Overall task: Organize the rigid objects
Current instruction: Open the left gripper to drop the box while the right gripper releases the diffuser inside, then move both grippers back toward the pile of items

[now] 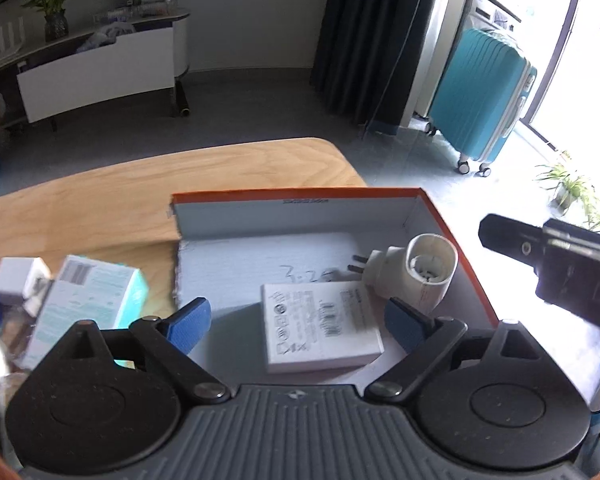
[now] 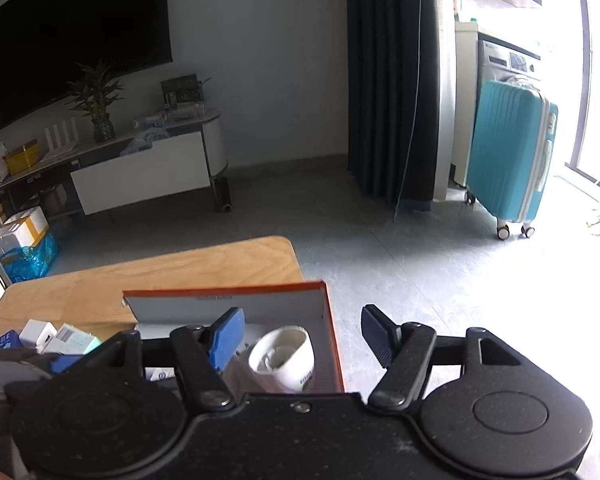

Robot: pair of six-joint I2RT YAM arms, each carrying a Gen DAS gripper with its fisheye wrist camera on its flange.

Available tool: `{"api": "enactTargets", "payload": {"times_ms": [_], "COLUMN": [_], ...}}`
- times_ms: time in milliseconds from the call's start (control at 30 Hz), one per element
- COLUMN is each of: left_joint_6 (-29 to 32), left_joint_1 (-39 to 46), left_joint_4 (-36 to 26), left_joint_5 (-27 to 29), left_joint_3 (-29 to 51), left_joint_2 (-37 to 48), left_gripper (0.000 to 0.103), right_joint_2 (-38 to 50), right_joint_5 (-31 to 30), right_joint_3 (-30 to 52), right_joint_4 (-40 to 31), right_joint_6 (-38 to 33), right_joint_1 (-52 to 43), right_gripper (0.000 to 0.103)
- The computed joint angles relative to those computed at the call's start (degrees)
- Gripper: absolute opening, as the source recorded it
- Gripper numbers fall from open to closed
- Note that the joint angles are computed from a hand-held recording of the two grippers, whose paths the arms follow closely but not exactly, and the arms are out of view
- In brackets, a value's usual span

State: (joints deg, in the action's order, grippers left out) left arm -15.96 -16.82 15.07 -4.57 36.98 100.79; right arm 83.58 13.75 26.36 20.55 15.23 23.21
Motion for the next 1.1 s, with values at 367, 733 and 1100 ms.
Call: {"api": "enactTargets", "payload": {"times_ms": [367, 733, 1100], "left_joint_6": [0.4, 1.6, 4.2], "left_joint_1": [1.3, 7.0, 14.2], "left_joint_4": [-2.8, -3.8, -4.2], "left_joint_5": [-4.7, -3.4, 0.1], "left_joint_3": [-8.8, -16.6, -21.9], "left_joint_2": [-12.2, -21.9, -28.5], "left_gripper": [0.099, 0.1, 0.1], "right_joint_2": [-4.2, -5.8, -2.4], "right_joint_5": [3.3, 7.1, 9.1], "right_joint_3": [-3.5, -3.6, -0.5], "right_joint_4": [-4.5, -7.4, -8.5], "right_joint_6": [5.5, 10.2, 12.2], "right_joint_1": [6.9, 16.2, 22.9], "right_gripper": [0.083, 0.084, 0.085]}}
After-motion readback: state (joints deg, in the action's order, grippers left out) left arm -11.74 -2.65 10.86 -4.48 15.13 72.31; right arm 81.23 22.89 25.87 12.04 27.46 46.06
